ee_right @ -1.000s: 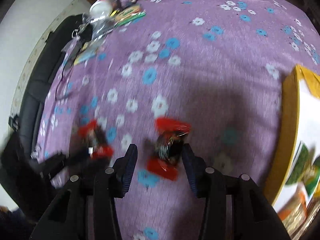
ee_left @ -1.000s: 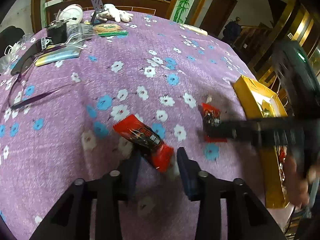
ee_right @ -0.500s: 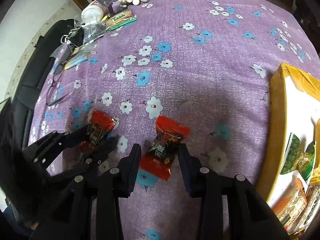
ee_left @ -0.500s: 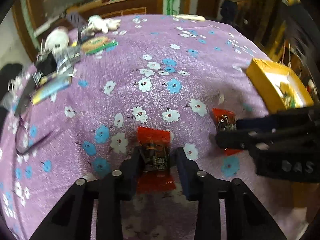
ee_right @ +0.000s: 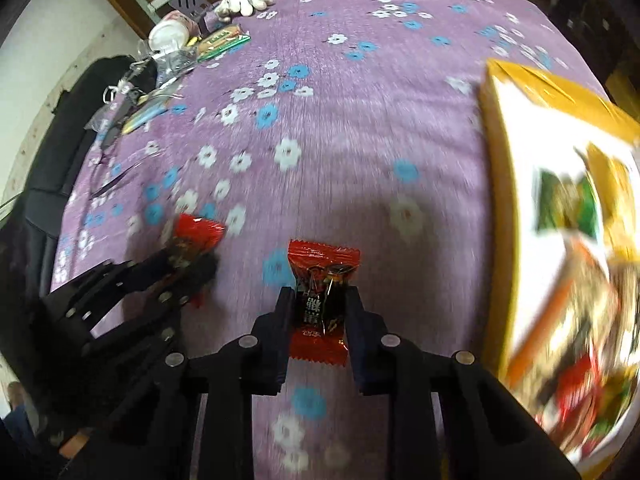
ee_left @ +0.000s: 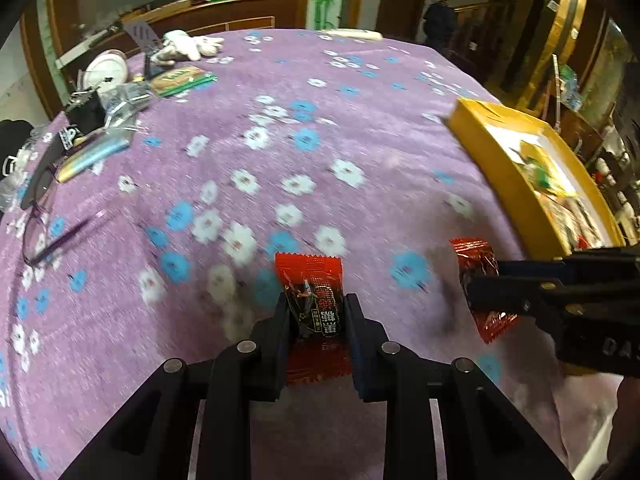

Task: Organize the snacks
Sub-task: 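Carry both red candies toward the white tray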

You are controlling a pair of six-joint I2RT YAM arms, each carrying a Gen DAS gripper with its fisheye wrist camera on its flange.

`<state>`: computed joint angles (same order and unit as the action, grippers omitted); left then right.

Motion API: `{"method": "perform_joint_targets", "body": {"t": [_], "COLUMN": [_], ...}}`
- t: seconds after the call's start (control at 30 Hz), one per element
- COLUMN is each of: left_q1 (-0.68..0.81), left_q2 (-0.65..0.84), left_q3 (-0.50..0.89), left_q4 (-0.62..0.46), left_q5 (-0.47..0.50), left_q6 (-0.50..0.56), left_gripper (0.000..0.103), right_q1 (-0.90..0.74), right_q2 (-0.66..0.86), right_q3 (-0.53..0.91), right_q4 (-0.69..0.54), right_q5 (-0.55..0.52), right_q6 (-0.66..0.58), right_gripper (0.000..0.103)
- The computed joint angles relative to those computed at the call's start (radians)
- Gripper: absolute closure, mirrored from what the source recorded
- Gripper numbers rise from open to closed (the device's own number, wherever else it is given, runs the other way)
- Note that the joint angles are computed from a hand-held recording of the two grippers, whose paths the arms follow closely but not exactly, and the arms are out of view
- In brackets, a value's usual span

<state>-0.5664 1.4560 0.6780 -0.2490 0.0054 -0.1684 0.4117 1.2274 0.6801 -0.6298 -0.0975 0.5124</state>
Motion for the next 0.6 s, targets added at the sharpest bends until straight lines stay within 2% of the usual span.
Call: {"method": "perform_joint_targets", "body": {"t": [0.23, 0.6], "left_q1": [-0.056, -0.122], "left_q2": [-0.028, -0.087], "left_q3": [-0.003, 0.018], "left_q4": [-0.026, -0.054], "left_q5": [0.017, 0.012], "left_q6": [-0.016, -0.043], "left_gripper": [0.078, 0.078], "right_q1": [0.039, 0.029], "right_q2": [-0.217, -0.406], "right_q3": [-0.071, -0.087], "right_q4": [-0.083, -0.207], "right_q5": [0.059, 0.08], "right_q6": [0.095, 0.133], "right_gripper": [0.08, 0.08]}}
